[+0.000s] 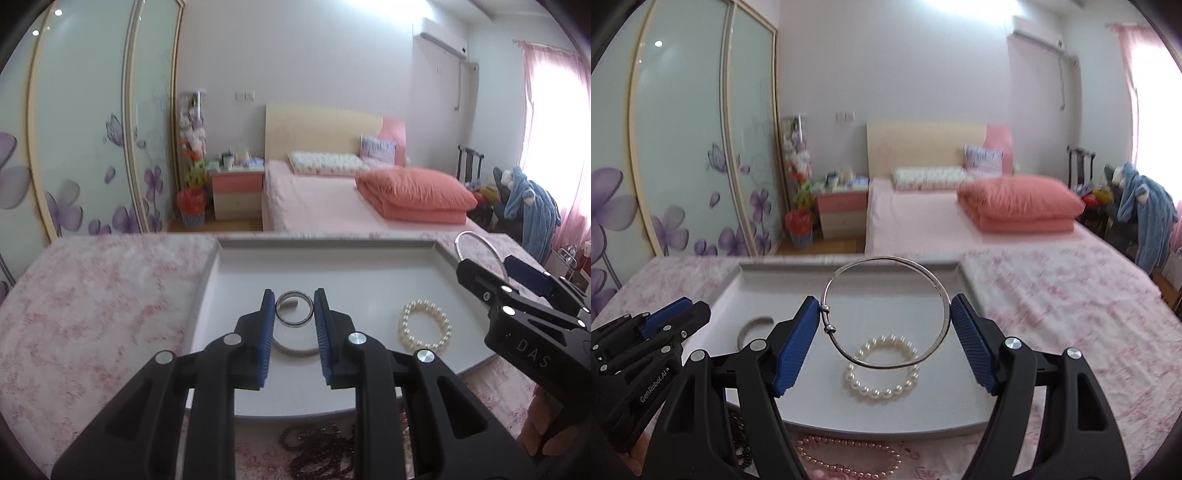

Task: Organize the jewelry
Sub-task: 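Carry the ring and hoop bangle over the tray and release them inside, then withdraw both open tools from the tray toward the remaining jewelry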

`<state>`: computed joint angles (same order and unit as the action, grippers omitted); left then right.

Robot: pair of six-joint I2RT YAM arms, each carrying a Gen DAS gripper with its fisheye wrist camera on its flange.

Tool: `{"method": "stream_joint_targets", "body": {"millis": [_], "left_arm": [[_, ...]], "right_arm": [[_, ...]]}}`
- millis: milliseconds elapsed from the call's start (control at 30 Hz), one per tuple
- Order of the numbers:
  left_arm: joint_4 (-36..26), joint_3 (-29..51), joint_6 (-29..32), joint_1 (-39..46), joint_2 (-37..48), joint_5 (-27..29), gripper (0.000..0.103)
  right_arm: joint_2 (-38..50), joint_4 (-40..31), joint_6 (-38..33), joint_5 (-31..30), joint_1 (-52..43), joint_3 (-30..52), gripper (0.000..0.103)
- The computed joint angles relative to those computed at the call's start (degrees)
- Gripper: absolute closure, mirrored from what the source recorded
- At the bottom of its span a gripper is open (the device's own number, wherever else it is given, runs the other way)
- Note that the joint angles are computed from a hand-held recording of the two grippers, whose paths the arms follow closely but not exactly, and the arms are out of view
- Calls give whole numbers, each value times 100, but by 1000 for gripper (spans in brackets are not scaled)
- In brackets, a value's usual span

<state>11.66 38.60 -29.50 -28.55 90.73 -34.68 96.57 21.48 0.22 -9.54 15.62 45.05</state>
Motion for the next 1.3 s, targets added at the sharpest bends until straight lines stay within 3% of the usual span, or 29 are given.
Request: {"method": "stream_joint_targets", "body": {"millis": [200,400,467,767,1167,1300], "left_arm": [[-92,215,-73,438,406,803,81],[-86,315,-71,631,590,1157,79],[-117,333,-110,669,591,1237,74],[-313,-57,-287,799,-152,1169,71],[-1278,-1109,-819,305,-1867,629,62],[-1730,-1356,-1095,88,-2249,547,59]], "right_arm": [[445,-805,29,-316,-19,623,30],[759,-1389,142,-638,-111,1068,29],[769,-1443,153,-640,-123,1099,27],[273,-1408,285,-920,-537,754,28],[-449,-1906,-34,-1401,-1057,76,45],[-605,-2307,-506,-1494,-1158,-153,58]]}}
